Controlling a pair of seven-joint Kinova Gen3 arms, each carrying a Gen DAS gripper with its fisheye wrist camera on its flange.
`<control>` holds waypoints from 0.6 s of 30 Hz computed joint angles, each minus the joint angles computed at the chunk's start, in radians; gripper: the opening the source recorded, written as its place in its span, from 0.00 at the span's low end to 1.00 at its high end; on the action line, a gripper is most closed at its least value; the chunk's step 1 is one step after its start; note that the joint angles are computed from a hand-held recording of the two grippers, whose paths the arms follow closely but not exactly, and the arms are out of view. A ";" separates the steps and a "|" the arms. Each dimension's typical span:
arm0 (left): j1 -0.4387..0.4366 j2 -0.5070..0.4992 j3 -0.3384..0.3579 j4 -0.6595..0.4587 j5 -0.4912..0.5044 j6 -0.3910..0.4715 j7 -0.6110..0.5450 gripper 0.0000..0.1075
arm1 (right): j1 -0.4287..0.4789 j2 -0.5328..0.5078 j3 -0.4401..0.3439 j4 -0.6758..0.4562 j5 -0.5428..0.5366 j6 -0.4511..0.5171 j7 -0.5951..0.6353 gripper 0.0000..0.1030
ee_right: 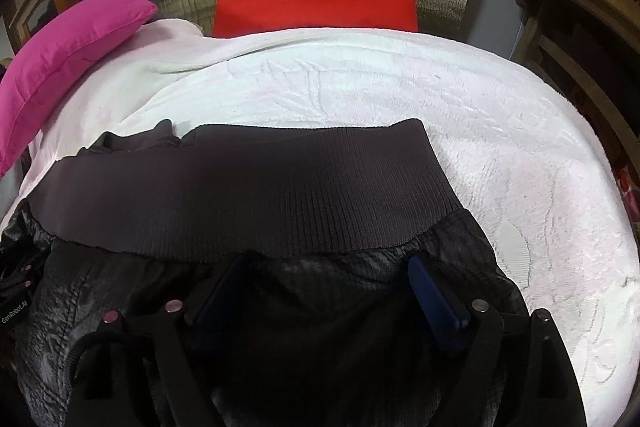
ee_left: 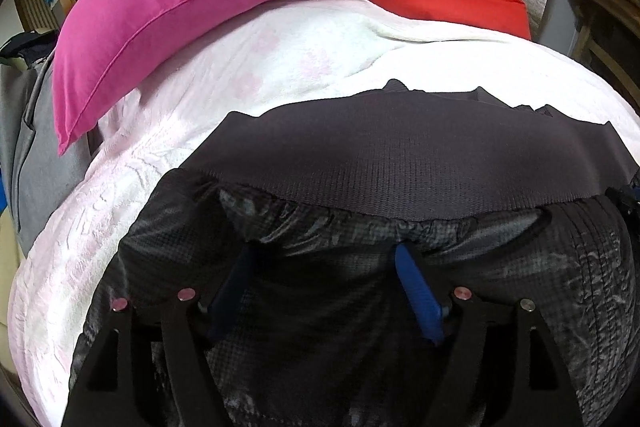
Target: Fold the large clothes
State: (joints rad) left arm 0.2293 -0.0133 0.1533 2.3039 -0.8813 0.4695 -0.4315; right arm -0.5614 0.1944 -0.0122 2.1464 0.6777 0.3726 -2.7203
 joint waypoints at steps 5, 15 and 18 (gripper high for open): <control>0.054 -0.057 -0.099 -0.013 0.172 0.006 -0.176 0.71 | 0.128 -0.060 -0.140 -0.012 -0.055 0.058 0.057 0.86; -0.108 -0.437 0.230 0.074 0.377 0.109 -0.270 0.71 | 0.068 -0.386 -0.312 0.197 0.108 0.097 -0.286 0.86; -0.139 -0.434 0.369 0.114 0.332 0.091 -0.148 0.71 | 0.092 -0.372 -0.451 0.232 0.155 0.149 -0.408 0.86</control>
State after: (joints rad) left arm 0.0903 -0.4474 0.5218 2.4180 -0.5490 0.5600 -0.5799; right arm -0.4693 -0.1773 -0.4628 2.3783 0.8324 0.5221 -3.1281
